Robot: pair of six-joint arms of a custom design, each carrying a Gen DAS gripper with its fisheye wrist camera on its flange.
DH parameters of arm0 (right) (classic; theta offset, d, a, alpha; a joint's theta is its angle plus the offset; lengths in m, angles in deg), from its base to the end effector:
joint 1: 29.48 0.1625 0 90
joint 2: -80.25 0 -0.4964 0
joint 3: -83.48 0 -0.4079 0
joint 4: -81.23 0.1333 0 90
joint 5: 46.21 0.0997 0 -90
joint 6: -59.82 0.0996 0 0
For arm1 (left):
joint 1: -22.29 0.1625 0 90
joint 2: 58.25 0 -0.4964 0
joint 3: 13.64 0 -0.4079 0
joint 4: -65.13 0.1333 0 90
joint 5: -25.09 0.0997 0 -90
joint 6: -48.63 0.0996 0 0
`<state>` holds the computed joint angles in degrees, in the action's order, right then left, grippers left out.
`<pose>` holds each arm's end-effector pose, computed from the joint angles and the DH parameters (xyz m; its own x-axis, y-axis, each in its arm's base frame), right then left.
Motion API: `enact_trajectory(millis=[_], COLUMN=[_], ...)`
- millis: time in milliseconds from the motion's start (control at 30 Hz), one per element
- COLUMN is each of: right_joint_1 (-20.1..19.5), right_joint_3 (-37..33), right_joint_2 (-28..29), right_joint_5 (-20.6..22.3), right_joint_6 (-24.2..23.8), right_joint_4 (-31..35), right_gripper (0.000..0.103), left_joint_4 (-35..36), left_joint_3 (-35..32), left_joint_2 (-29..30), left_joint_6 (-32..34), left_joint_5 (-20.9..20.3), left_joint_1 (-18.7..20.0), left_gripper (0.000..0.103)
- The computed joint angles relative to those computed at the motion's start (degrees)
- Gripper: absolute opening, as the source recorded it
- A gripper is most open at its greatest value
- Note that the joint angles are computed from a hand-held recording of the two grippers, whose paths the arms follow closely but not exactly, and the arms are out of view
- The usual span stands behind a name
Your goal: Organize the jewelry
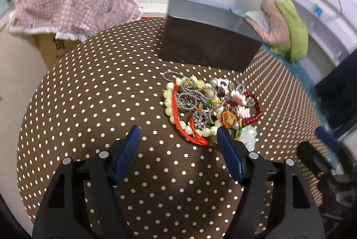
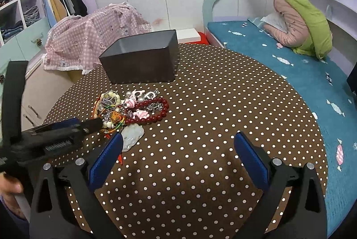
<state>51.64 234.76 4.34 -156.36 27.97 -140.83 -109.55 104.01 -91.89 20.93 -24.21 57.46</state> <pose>0.0427 -0.3678 0.2813 -0.7949 0.0784 0.6017 -0.3940 0.6875 -0.6101 -0.3406 -0.4826 -0.0425 -0.7721 0.2771 -0.5719 0.5178 0.7960 -0.3135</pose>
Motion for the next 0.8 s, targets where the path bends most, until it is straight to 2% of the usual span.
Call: enact_trajectory(millis=[67, 167, 233, 300, 367, 567, 633, 700, 800], right_joint_1=[0.0, -0.1, -0.4, -0.4, -0.5, -0.1, 0.8, 1.3, 1.9], right_joint_3=[-0.1, -0.1, -0.1, 0.0, 0.0, -1.1, -2.4, -3.9, -6.2], right_joint_2=[0.1, 0.1, -0.2, -0.4, -0.5, 0.4, 1.4, 2.7, 4.6], right_joint_5=[0.2, 0.2, 0.4, 0.6, 0.7, 0.0, -2.1, -3.6, -5.6], right_joint_6=[-0.1, -0.1, -0.2, -0.2, -0.3, -1.4, -2.0, -2.7, -3.7], right_joint_4=[0.4, 0.9, 1.3, 1.4, 1.5, 2.2, 2.9, 2.4, 1.7], right_gripper=[0.096, 0.096, 0.096, 0.096, 0.096, 0.096, 0.096, 0.096, 0.096], left_joint_4=[1.6, 2.8, 2.9, 2.0, 2.0, 0.0, 0.6, 0.5, -0.8], left_joint_3=[-0.6, -0.8, -0.4, 1.0, 2.2, 5.4, 6.2, 6.6, 7.7], left_joint_2=[0.7, 1.2, 1.0, 0.7, 0.1, -2.0, -2.6, -3.0, -3.6], left_joint_6=[0.6, 1.3, 2.2, 3.2, 3.9, 5.4, 5.5, 5.6, 6.3], left_joint_5=[1.5, 3.5, 3.5, 4.0, 5.2, 4.9, 5.1, 4.8, 4.1], left_joint_1=[-0.3, -0.9, -1.0, -1.4, -1.8, -1.7, -2.0, -1.9, -1.8], left_gripper=[0.071, 0.057, 0.054, 0.043, 0.041, 0.028, 0.026, 0.017, 0.011])
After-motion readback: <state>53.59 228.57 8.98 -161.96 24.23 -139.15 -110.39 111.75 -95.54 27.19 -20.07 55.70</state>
